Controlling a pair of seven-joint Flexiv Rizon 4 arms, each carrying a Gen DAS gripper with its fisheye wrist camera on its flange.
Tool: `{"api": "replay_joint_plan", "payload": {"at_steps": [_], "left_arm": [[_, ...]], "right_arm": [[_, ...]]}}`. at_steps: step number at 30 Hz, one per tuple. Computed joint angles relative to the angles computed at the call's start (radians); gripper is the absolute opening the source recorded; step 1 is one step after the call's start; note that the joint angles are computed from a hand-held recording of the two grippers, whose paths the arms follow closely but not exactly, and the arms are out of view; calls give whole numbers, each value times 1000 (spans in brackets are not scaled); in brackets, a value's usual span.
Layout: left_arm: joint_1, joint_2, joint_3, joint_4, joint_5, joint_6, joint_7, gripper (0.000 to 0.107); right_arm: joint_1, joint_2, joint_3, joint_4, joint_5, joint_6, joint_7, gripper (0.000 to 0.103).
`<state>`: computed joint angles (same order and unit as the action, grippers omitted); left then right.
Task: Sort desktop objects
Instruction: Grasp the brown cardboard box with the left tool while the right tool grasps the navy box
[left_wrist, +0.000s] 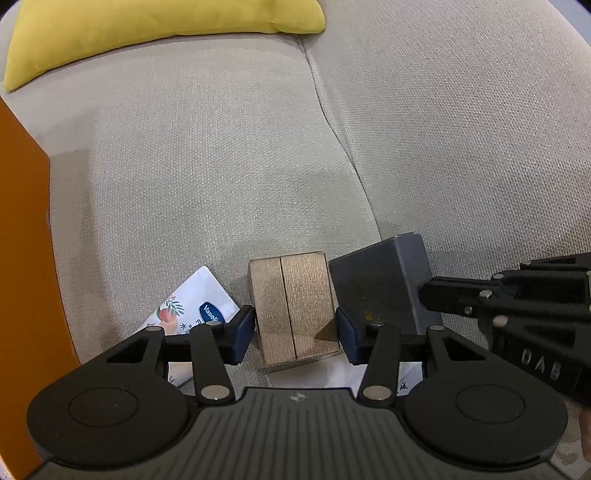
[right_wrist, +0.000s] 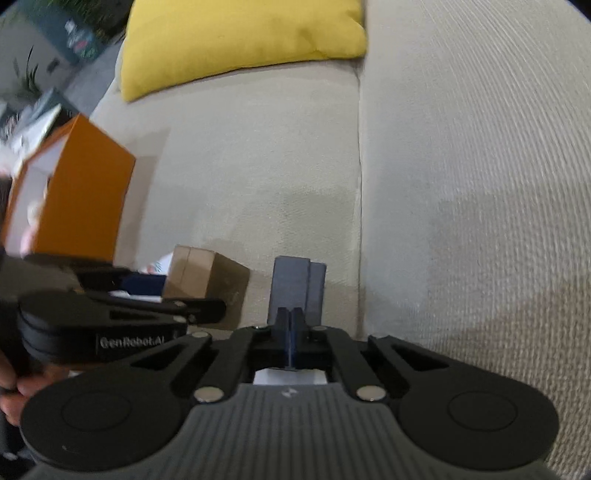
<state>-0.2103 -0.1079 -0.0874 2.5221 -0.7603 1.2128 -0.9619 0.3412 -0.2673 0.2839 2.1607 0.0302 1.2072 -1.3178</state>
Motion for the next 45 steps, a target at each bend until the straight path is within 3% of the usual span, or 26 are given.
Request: {"api": "replay_joint_plan", "payload": {"at_steps": [9,11,13,17,20,24,30,33,40,45], "left_arm": [[-1,-9,-5,-2,-16,6,9,56],[1,-9,-4,-3,-14,2,8,55],[1,-10,-6,-4,-21,2,12,56],[3,-11,-6,-6,-28,1,16,56],[1,-20,-14,-7,-50,14,34,56],[-5,-21,-25,3,-108,34,77,56],[-9,-30,-26,-4,-159,28,116,56],[-14,-36,-28,-8,-164,37,123,56],[-27,-30,-40,0,-193,72,149,55],[-50,49,-21,28,-220,69,192,54]], "right_arm": [[100,16,-101,106,-319,113,129,9],[109,18,-122,120,-376,128,173,26],[111,21,-137,130,-421,133,218,31],[40,-3,-53,85,-300,103,163,34],[-95,-44,99,-27,26,7,8,34],[-115,-56,110,-75,192,-44,-59,37],[-43,-52,46,-59,166,-26,-46,42],[9,-50,-5,-31,71,-9,16,42],[5,-45,-2,-12,35,10,57,36],[22,12,-9,30,-8,27,115,36]]}}
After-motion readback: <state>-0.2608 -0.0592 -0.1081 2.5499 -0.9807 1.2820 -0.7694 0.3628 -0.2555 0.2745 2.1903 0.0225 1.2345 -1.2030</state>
